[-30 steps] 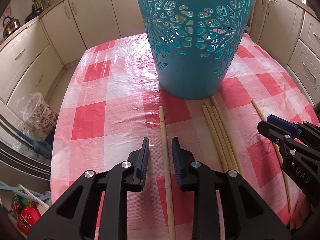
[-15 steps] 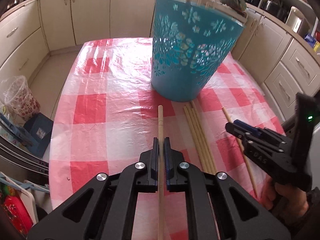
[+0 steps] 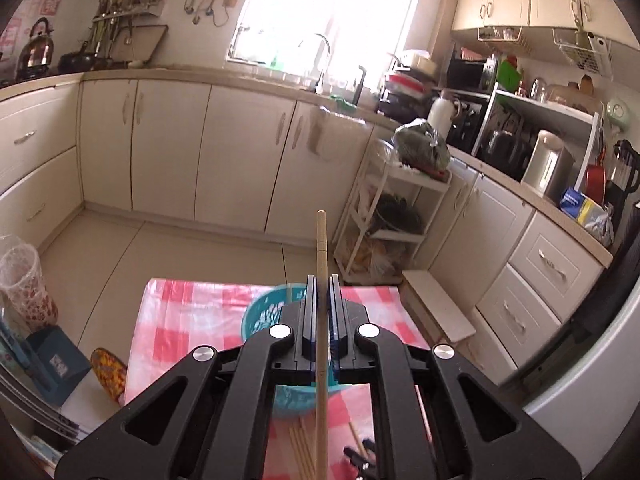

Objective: Organize utensils
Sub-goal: 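Lift the stick with the left gripper over the teal basket and release it inside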

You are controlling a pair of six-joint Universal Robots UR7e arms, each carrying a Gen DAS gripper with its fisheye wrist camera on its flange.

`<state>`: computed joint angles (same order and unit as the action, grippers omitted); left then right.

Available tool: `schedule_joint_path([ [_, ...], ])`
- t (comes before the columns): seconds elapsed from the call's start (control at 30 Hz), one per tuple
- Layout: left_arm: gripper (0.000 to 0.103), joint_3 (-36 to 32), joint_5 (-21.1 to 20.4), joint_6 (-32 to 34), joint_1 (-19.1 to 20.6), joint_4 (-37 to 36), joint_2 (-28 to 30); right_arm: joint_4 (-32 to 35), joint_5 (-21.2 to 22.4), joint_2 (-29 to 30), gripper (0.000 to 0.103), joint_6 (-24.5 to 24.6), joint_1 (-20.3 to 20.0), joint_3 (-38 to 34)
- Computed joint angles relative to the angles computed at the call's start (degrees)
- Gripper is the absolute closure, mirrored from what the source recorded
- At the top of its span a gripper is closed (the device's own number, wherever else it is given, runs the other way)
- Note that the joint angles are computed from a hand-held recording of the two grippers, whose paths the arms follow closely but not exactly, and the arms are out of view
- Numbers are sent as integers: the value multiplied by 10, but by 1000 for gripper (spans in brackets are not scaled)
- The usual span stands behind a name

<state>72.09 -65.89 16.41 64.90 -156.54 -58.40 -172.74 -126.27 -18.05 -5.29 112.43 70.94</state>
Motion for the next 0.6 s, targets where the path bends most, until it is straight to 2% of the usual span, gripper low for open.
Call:
schedule_joint_path([
  [0.27, 98, -140, 54, 15, 2, -107, 129, 1, 15, -3, 71, 3, -3, 1],
  [0.37, 98, -161, 70, 16, 9, -137, 157, 2, 19, -3, 69, 4, -4, 1],
  [0.6, 98, -149, 91, 23, 22, -196, 176, 2, 22, -3, 67, 3, -4, 1],
])
